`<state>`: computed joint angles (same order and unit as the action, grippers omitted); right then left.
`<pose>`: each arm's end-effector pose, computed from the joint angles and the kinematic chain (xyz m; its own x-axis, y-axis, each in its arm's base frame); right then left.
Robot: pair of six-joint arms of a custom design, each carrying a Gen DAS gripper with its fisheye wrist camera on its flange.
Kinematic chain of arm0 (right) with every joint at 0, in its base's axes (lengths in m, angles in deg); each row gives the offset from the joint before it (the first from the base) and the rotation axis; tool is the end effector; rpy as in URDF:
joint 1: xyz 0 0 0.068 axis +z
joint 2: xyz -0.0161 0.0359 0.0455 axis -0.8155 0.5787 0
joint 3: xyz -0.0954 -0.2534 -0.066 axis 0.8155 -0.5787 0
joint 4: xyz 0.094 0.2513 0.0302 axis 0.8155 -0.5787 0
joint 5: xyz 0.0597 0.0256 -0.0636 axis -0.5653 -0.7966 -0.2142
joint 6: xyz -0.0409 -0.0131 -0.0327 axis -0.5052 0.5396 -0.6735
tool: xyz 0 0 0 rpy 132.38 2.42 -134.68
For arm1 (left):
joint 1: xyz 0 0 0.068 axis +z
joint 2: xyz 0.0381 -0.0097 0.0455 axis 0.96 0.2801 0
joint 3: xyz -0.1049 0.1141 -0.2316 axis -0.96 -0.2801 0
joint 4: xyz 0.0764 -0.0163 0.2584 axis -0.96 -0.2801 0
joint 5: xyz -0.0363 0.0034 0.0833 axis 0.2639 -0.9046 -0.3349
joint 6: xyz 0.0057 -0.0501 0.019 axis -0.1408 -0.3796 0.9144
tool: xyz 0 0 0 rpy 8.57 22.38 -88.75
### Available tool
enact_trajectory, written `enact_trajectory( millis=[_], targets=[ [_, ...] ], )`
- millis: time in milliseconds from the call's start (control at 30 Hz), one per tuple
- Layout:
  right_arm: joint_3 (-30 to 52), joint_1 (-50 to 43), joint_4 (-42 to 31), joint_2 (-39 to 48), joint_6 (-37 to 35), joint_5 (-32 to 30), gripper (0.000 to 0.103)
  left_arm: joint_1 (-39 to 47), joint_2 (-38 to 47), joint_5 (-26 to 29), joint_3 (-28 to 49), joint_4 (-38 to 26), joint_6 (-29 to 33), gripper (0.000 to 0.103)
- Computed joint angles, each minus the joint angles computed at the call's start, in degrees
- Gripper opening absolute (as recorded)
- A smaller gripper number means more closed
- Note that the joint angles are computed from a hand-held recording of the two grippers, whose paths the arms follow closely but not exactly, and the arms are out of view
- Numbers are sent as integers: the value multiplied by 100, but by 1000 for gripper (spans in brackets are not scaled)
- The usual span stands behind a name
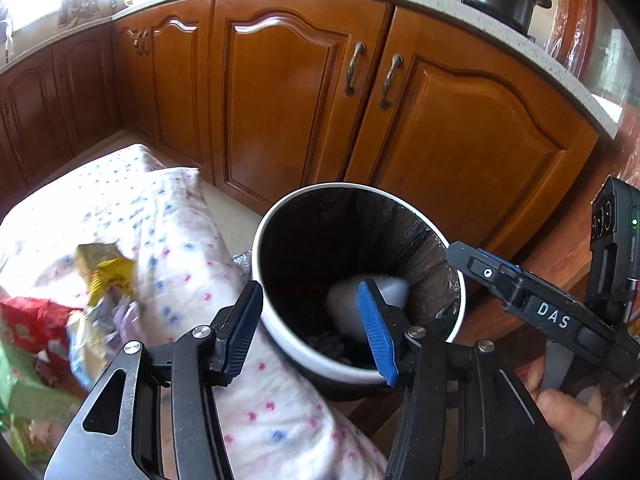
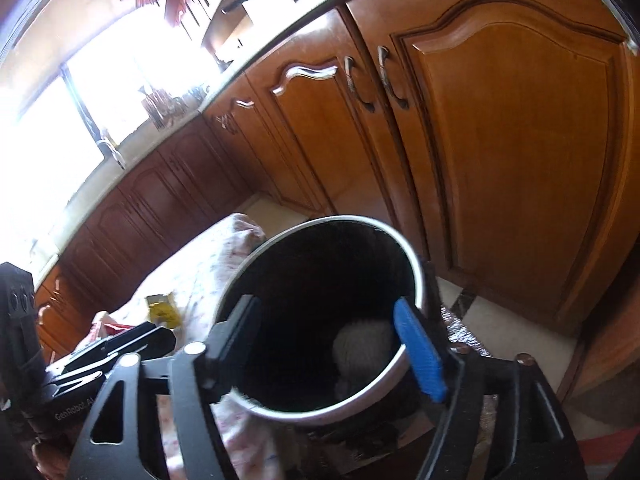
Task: Collect trash
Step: 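Move both open tools back over the table of trash, then grasp the small orange snack packet with the left tool while the right tool grasps the blue-white crumpled wrapper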
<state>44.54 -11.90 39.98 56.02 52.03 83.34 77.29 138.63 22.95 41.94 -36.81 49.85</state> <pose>0.1218 0.0833 0.1942 -0.4605 0.5656 -0.6841 0.4009 0.8201 0.4082 0.2708 -0.0046 0.2209 -0.5948 0.4288 -0.6799 0.6980 0.6950 -0.1723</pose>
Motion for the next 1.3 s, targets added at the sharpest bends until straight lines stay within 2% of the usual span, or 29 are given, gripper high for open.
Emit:
enact_trajectory(
  millis=[67,100,267,500,767,1067,1300],
  targets=[
    [47,502,-11,135,406,335,89,283,-85,161,-5,-183,197,55],
    [83,753,-14,240,606,501,90,462,-132,254,-17,-278,312,59],
    [337,1715,144,1004,1377,1081,90,1370,-117,597,58,-751,970,60],
    [685,2274,651,1985,1677,1182,90,2632,427,855,497,-1385,1899,61],
    [1097,2385,1316,2905,1448,993,90,3643,1199,1045,1174,-1587,2277,65],
    [1413,2133,2042,3528,814,521,90,4155,1837,1017,1716,-1727,2457,67],
    [1672,1694,2597,3970,190,-53,90,4163,2156,982,2051,-1750,2350,68]
  ],
)
